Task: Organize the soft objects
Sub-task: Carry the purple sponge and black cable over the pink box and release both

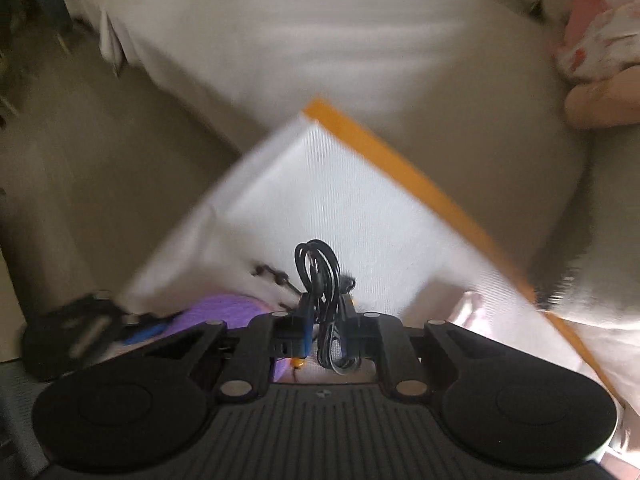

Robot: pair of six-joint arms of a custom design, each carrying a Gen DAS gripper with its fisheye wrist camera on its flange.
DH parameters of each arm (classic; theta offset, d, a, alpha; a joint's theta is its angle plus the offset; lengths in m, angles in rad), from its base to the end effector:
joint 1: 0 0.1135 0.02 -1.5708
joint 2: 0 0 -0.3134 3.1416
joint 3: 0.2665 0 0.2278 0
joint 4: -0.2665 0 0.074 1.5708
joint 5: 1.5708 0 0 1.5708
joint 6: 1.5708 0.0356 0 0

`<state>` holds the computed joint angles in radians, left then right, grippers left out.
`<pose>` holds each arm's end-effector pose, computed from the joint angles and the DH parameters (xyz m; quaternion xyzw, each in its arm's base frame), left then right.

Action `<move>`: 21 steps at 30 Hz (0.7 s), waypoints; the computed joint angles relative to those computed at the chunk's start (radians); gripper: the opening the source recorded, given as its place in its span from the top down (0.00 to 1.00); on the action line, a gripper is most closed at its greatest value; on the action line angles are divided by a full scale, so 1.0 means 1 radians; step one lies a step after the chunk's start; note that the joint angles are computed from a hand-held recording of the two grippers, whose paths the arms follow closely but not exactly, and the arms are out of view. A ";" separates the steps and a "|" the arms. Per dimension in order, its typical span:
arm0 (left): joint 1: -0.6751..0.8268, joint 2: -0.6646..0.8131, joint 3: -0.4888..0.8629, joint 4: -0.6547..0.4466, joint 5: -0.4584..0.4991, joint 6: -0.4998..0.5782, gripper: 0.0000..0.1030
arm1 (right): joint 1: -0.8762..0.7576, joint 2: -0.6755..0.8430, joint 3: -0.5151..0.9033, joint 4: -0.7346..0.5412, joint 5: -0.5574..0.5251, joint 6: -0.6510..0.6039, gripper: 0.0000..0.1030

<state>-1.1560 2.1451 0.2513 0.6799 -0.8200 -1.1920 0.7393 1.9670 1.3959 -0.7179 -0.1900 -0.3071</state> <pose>0.1091 -0.1833 0.0571 -0.0870 0.9011 0.0015 0.4247 0.2826 0.2668 0.2296 -0.5040 0.8471 0.1217 0.1164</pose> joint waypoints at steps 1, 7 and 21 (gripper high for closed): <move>-0.003 -0.005 -0.002 -0.009 -0.006 -0.026 0.37 | -0.018 -0.047 -0.021 0.006 -0.012 -0.007 0.88; -0.125 -0.265 0.002 -0.320 -0.155 -0.207 0.39 | -0.172 -0.291 -0.057 -0.062 -0.149 -0.053 0.88; -0.002 -0.363 0.607 -0.190 0.089 0.561 0.36 | -1.161 -0.410 0.147 -0.529 -0.641 -0.649 0.88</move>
<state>-1.1577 1.7823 0.8580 0.4895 -0.7313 -0.6311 -0.4221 1.5569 1.5424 -1.2468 -0.8312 -0.9563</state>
